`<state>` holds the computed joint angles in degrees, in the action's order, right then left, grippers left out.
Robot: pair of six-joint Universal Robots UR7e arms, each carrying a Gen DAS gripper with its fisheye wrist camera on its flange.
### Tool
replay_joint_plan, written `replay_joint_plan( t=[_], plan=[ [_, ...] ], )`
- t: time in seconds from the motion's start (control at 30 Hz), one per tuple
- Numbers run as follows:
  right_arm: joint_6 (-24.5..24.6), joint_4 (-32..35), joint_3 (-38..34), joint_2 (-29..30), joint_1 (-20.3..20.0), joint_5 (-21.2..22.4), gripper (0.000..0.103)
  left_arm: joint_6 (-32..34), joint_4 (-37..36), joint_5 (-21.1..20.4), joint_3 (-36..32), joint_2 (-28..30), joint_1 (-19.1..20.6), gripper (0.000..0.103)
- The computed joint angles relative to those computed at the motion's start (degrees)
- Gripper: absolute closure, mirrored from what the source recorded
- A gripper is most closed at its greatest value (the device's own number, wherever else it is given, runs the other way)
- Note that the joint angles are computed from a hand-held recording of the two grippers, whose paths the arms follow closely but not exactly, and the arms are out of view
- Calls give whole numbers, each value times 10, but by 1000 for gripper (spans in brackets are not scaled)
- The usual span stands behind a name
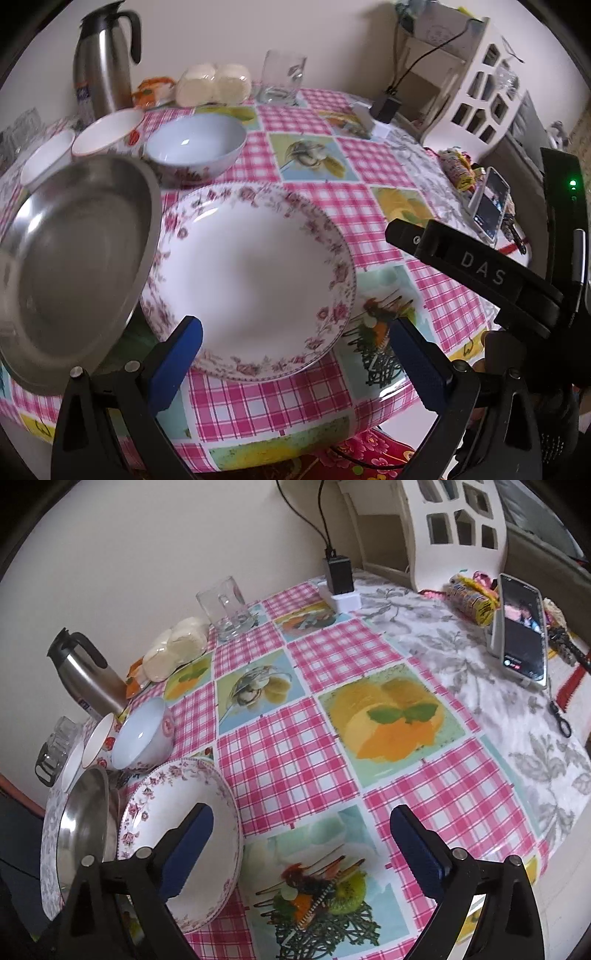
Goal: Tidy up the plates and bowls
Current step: 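Move both tools toward the round floral-rimmed plate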
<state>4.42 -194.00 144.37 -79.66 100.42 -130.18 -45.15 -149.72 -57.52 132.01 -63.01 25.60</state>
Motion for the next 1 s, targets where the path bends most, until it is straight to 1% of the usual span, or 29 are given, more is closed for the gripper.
replay_joint_plan(
  t=[0.1,0.17,0.27,0.33,0.57,0.77,0.87,1.0],
  plan=[
    [3,4,0,5,-6,15,6,-26,19,7,0,-5,3,2],
    [5,7,-1,9,-10,26,8,-49,33,14,2,-11,5,2],
    [3,12,-4,20,-10,32,11,-81,35,10,6,-18,14,3],
    [2,17,-8,28,-9,32,13,-99,43,14,8,-24,16,3],
    [3,28,-14,47,-10,44,14,-133,60,19,11,-32,19,4],
    [4,37,-19,62,-12,56,18,-163,79,10,13,-41,31,7],
    [6,41,-21,67,-16,60,20,-175,89,10,13,-43,33,7],
    [5,45,-21,72,-22,72,29,-189,91,3,15,-46,39,7]
  ],
)
